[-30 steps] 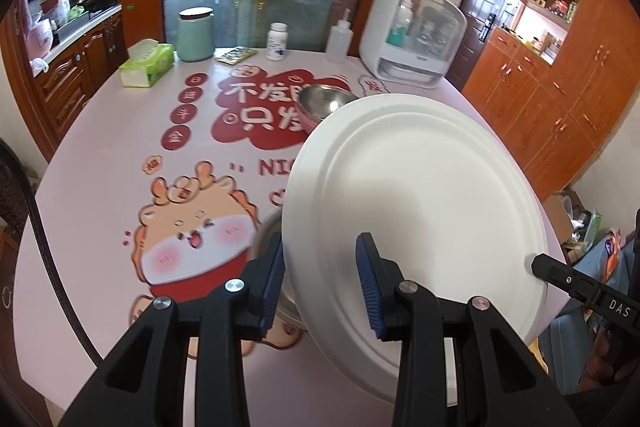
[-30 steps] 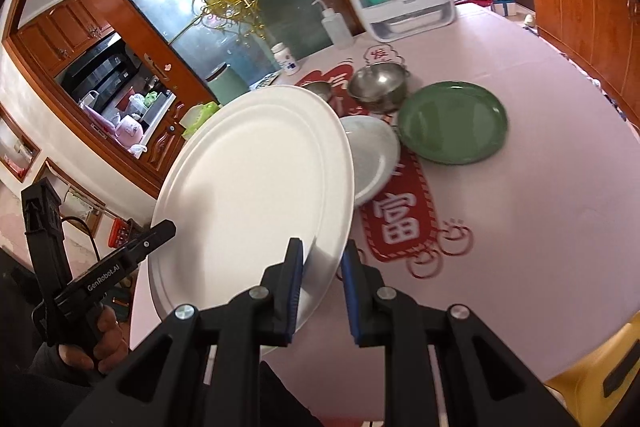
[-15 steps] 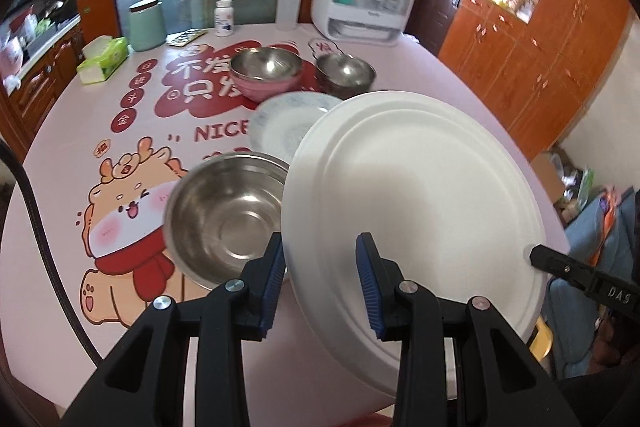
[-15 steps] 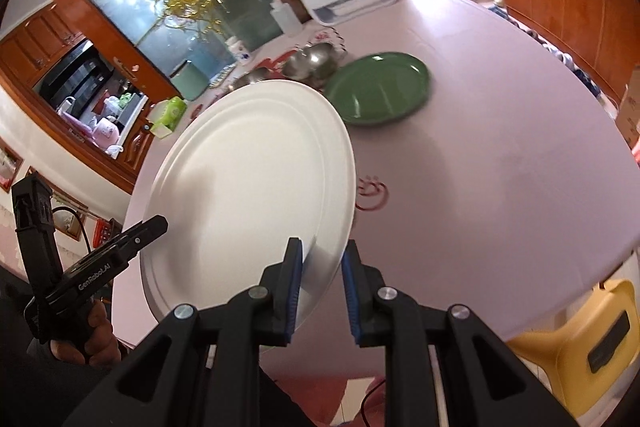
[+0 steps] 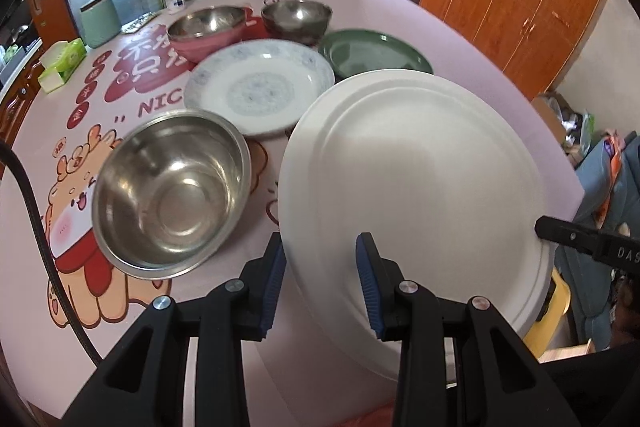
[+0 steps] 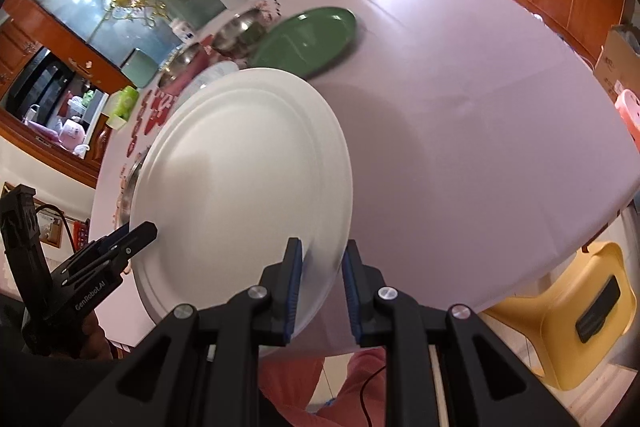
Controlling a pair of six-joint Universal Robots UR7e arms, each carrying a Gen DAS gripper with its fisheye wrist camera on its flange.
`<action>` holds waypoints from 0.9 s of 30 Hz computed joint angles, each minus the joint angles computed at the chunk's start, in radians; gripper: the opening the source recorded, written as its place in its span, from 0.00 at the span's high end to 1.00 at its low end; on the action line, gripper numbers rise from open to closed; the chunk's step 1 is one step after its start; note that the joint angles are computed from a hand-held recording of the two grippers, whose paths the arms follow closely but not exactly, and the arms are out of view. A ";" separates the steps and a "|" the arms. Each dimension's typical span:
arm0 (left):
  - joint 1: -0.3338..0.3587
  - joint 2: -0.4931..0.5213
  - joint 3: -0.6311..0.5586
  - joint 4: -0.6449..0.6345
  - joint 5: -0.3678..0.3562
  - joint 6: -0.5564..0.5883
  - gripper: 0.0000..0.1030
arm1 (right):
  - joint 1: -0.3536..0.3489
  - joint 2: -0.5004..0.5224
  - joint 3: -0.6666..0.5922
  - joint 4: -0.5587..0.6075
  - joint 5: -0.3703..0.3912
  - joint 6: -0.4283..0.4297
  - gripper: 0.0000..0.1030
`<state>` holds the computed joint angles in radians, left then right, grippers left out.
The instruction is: Organize plates and bowls
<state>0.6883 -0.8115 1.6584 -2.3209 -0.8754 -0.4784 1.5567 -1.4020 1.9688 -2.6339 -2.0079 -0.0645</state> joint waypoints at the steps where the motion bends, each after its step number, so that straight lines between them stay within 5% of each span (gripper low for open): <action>1: 0.002 0.006 -0.004 0.017 0.000 -0.005 0.67 | -0.007 0.003 -0.002 0.010 0.003 -0.002 0.81; 15: 0.031 0.045 -0.021 0.127 0.019 -0.077 0.67 | -0.051 0.059 -0.036 0.095 0.021 0.014 0.81; 27: 0.045 0.072 -0.038 0.158 0.031 -0.115 0.67 | -0.039 0.100 -0.029 0.028 -0.040 0.012 0.80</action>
<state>0.7332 -0.7398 1.6208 -2.1627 -0.8447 -0.5930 1.5178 -1.3020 1.9400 -2.6061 -2.0474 -0.0525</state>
